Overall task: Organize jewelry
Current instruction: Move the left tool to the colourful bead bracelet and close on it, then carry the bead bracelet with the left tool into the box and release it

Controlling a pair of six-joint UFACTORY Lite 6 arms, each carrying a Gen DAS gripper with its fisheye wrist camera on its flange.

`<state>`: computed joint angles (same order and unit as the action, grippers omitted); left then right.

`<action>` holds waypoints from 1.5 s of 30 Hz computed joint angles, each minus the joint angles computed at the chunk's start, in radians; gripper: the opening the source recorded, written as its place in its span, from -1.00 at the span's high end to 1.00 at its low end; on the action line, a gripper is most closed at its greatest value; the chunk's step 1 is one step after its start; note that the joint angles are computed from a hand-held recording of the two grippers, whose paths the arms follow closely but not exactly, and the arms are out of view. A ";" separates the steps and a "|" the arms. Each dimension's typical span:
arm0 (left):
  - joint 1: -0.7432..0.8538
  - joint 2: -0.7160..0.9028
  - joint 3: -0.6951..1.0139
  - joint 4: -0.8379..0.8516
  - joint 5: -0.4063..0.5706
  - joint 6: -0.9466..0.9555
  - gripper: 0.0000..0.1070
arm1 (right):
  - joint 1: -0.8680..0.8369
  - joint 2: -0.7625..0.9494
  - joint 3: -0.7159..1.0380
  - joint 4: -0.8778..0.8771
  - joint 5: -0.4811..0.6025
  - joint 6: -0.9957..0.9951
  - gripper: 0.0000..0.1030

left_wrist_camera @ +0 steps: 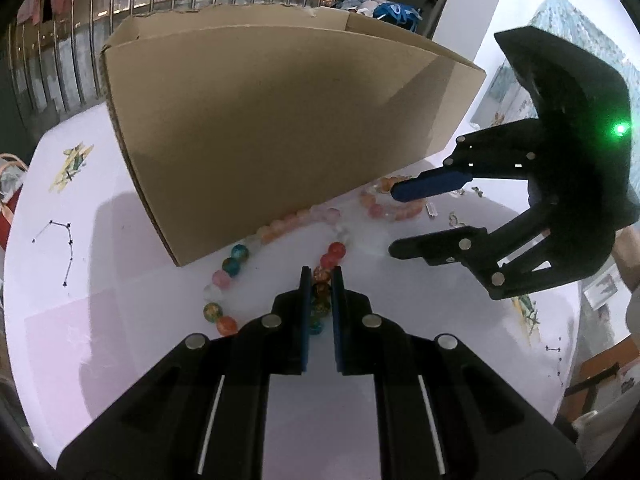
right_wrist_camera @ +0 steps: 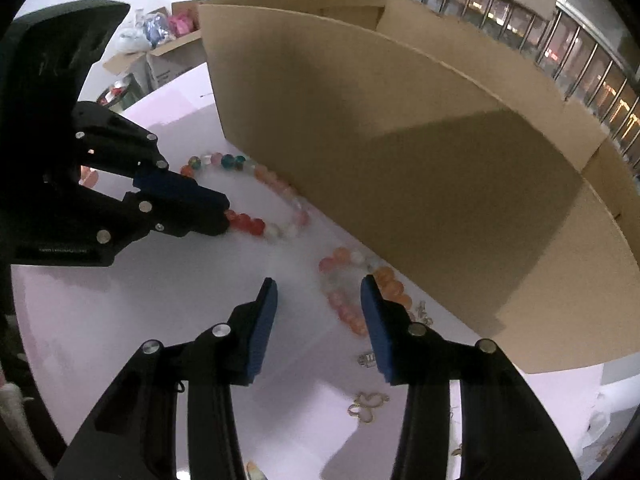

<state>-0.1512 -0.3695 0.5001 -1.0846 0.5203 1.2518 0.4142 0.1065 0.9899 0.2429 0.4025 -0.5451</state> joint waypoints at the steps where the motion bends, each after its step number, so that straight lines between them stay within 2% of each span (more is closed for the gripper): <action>1: 0.001 0.008 0.002 -0.009 -0.001 0.009 0.84 | -0.013 0.010 0.007 0.069 0.010 -0.063 0.37; 2: 0.001 0.013 0.002 -0.018 -0.003 0.016 0.84 | -0.027 0.025 0.020 0.136 0.026 -0.122 0.47; 3: 0.004 0.020 0.003 -0.034 -0.001 0.025 0.84 | -0.028 0.030 0.025 0.165 0.036 -0.139 0.68; 4: 0.023 0.023 -0.003 -0.050 0.012 0.047 0.84 | -0.021 0.029 0.024 0.155 0.036 -0.115 0.81; 6: 0.024 0.024 -0.029 -0.096 0.000 0.085 0.84 | -0.012 0.038 0.036 0.123 0.036 -0.032 0.81; 9: -0.032 -0.024 -0.045 -0.052 -0.079 -0.012 0.84 | -0.022 0.046 0.046 0.060 -0.009 0.093 0.81; 11: -0.043 -0.085 -0.065 -0.018 -0.090 -0.096 0.84 | -0.056 0.006 0.049 0.116 0.009 0.073 0.81; 16: -0.123 -0.234 -0.023 0.314 -0.097 -0.495 0.84 | -0.081 -0.082 0.116 0.041 0.088 0.135 0.81; 18: -0.115 -0.270 0.017 0.393 -0.070 -0.596 0.84 | -0.081 -0.114 0.135 0.019 0.128 0.152 0.81; 20: -0.089 -0.313 0.040 0.406 -0.034 -0.611 0.84 | -0.043 -0.192 0.110 -0.062 0.104 0.211 0.81; 23: -0.131 -0.363 0.094 0.542 -0.021 -0.768 0.85 | -0.030 -0.268 0.116 -0.086 0.148 0.241 0.81; 27: -0.132 -0.344 0.221 0.554 0.050 -0.806 0.85 | -0.054 -0.278 0.190 -0.068 0.213 0.262 0.81; 29: -0.193 -0.296 0.340 0.648 0.061 -0.912 0.85 | -0.095 -0.264 0.246 0.025 0.251 0.190 0.81; 31: -0.206 -0.224 0.461 0.664 0.079 -0.942 0.85 | -0.135 -0.264 0.285 0.103 0.276 0.118 0.81; 33: -0.205 -0.128 0.586 0.645 0.106 -0.940 0.85 | -0.141 -0.250 0.328 0.109 0.267 0.114 0.81; 39: -0.209 0.291 0.985 0.664 0.161 -1.019 0.85 | -0.184 -0.096 0.489 0.158 0.263 0.106 0.81; 42: -0.216 0.521 1.172 0.704 0.236 -1.057 0.85 | -0.207 -0.012 0.548 0.179 0.254 0.096 0.81; 45: -0.208 0.722 1.313 0.822 0.256 -1.162 0.85 | -0.221 0.034 0.571 0.180 0.229 0.094 0.81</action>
<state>-0.3597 0.3522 1.8130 -0.2629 0.7763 0.0899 0.1933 0.1409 1.5613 0.4226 0.6317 -0.4512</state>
